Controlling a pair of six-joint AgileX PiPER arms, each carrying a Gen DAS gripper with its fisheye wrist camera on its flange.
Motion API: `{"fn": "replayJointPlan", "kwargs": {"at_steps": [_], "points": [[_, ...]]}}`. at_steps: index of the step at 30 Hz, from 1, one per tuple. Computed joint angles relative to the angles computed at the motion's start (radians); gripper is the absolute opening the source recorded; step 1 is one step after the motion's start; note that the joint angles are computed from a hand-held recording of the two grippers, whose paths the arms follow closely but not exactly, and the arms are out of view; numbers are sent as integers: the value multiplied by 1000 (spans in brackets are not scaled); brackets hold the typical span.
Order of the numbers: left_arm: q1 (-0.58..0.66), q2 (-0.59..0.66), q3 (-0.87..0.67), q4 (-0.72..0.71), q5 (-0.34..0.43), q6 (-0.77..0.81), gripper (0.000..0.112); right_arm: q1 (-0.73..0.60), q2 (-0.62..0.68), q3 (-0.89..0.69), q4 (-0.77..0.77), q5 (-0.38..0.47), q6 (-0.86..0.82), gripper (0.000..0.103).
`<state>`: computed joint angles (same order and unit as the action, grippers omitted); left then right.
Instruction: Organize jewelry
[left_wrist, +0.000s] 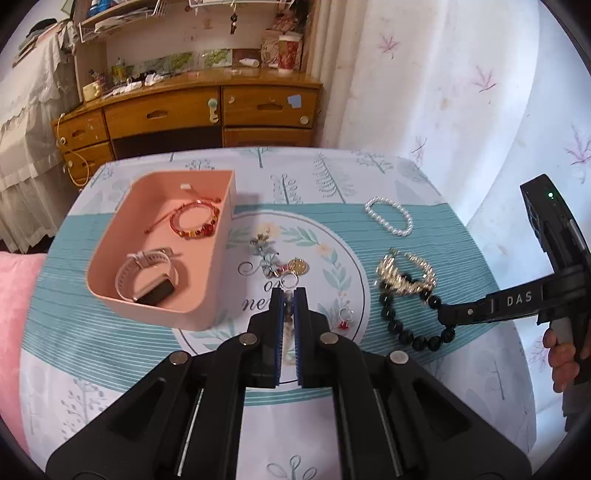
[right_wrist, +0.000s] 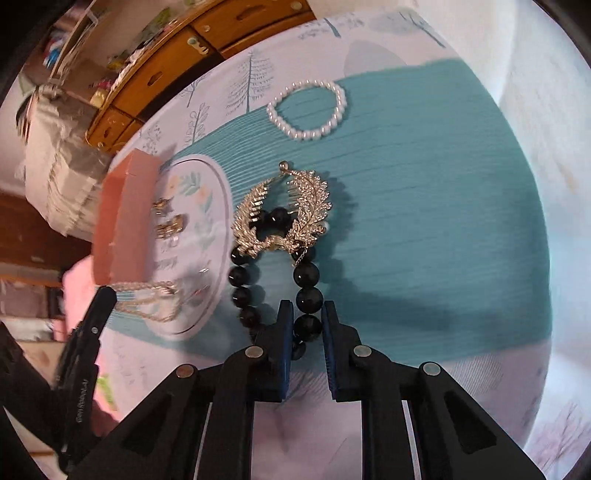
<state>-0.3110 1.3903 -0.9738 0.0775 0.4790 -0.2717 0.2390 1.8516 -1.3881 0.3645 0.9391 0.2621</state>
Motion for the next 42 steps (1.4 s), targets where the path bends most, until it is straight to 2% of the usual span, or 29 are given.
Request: {"fn": "replayJointPlan", "kwargs": {"at_steps": [5,10,17,21,23,29,35,39,42], "points": [[57,-62,-32,-127,55,156,3,-11,-80,21,84,10,17,15],[143,-101,-95,-247,122,311,3,7,-134,-26,141,-7,35,15],[305,-122,-184,-402,216,539,3,89,-140,-199,77,14,131,15],[429,-121,-215,-558,257,722,3,135,-90,-347,40,36,173,15],[492,-107,-235,-643,285,812,3,167,-64,-412,35,18,152,15],[612,-30,-331,-724,364,937,3,276,74,-656,14,-13,109,15],[659,75,-376,-813,351,1063,3,360,289,-940,-3,-24,93,15],[672,172,-423,-842,342,1100,3,390,412,-1043,17,-57,95,15],[679,244,-467,-870,358,1120,3,407,509,-1161,-23,-10,162,15]]}}
